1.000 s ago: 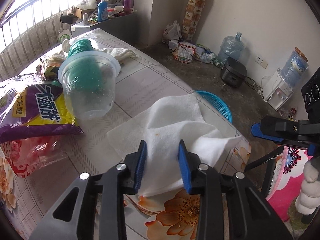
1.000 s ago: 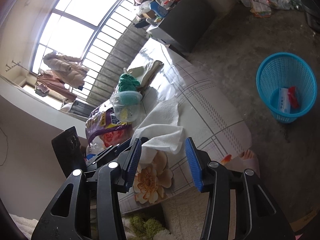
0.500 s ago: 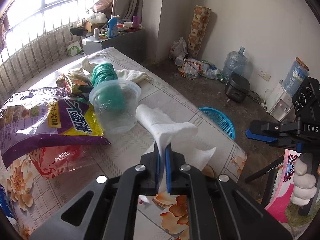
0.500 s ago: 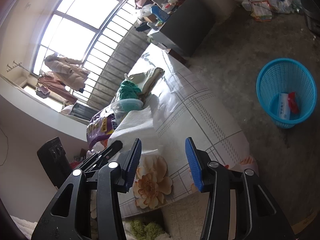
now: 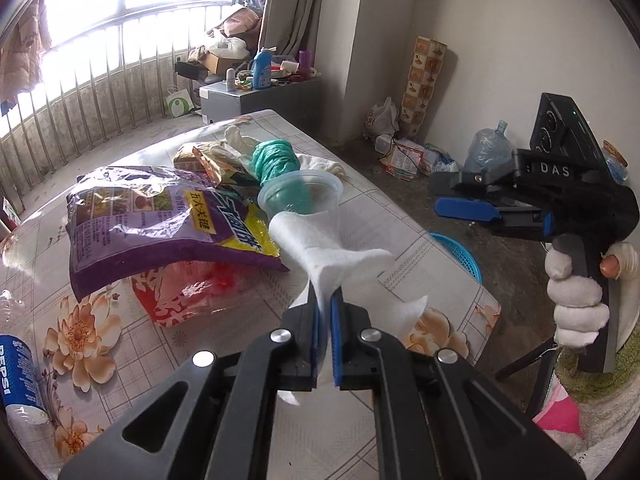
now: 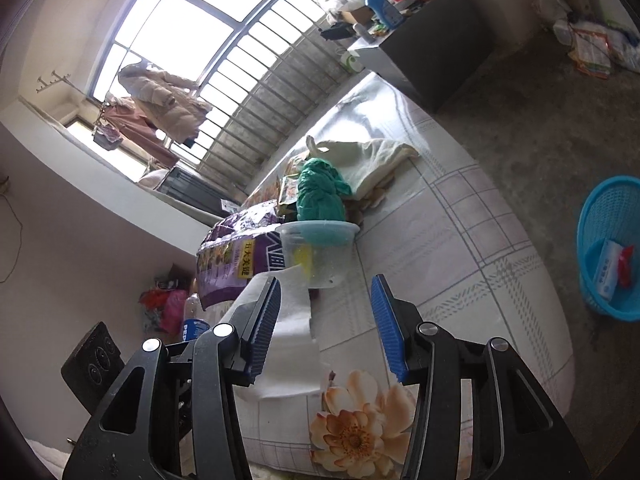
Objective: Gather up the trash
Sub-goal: 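Hold the tissue in the left tool while the right tool grasps the clear plastic cup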
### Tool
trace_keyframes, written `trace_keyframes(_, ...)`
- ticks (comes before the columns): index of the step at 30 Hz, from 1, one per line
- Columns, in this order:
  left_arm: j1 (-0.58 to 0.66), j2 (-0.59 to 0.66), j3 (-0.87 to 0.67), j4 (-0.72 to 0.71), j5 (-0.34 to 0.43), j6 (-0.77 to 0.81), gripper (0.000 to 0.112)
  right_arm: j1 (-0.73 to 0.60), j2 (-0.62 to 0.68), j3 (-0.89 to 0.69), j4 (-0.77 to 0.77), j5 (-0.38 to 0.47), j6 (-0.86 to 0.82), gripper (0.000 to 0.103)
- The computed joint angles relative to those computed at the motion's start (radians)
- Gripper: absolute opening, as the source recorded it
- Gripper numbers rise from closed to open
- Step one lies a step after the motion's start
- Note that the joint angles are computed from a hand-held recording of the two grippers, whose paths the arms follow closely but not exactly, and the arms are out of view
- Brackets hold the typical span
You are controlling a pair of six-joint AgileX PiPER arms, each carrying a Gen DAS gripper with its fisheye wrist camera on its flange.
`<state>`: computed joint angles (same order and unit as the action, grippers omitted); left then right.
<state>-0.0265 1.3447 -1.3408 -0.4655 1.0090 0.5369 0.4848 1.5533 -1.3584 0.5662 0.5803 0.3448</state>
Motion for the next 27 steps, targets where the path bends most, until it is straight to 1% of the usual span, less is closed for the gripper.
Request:
trace_keyframes(1, 0.017, -0.002, 0.003, -0.005, 0.01, 0.006, 0.005, -0.002, 0.04, -0.043, 0.031, 0.017, -0.029, 0.058)
trace_keyframes(2, 0.033, -0.007, 0.012, -0.011, 0.016, 0.013, 0.005, -0.006, 0.079, -0.082, 0.065, 0.033, -0.063, 0.062)
trace_keyframes(4, 0.062, -0.006, 0.019, -0.021, 0.028, 0.022, 0.005, -0.005, 0.168, -0.177, 0.085, 0.073, -0.073, 0.068)
trace_keyframes(8, 0.108, -0.011, 0.042, -0.038, 0.04, 0.045, 0.005, -0.004, 0.355, -0.379, 0.089, 0.188, -0.054, 0.068)
trace_keyframes(12, 0.129, -0.016, 0.059, -0.046, 0.041, 0.05, 0.005, 0.011, 0.493, -0.556, 0.008, 0.294, 0.028, 0.069)
trace_keyframes(13, 0.135, -0.015, 0.061, -0.049, 0.042, 0.05, 0.005, 0.01, 0.499, -0.555, 0.029, 0.283, 0.008, 0.069)
trace_keyframes(15, 0.144, -0.024, 0.075, -0.052, 0.042, 0.051, 0.005, 0.013, 0.515, -0.588, 0.01, 0.296, 0.013, 0.069)
trace_keyframes(16, 0.145, -0.024, 0.078, -0.051, 0.043, 0.045, 0.005, 0.012, 0.519, -0.603, 0.007, 0.31, 0.019, 0.069)
trace_keyframes(18, 0.147, -0.018, 0.074, -0.053, 0.05, 0.037, 0.005, 0.003, 0.525, -0.614, 0.039, 0.331, -0.002, 0.066)
trace_keyframes(21, 0.144, -0.024, 0.079, -0.053, 0.044, 0.03, 0.005, -0.004, 0.519, -0.618, 0.051, 0.368, -0.01, 0.066)
trace_keyframes(25, 0.146, -0.028, 0.074, -0.064, 0.055, 0.034, 0.005, -0.033, 0.471, -0.559, 0.114, 0.426, -0.071, 0.066)
trace_keyframes(27, 0.149, -0.036, 0.077, -0.073, 0.06, 0.048, 0.005, -0.044, 0.439, -0.529, 0.121, 0.463, -0.09, 0.066)
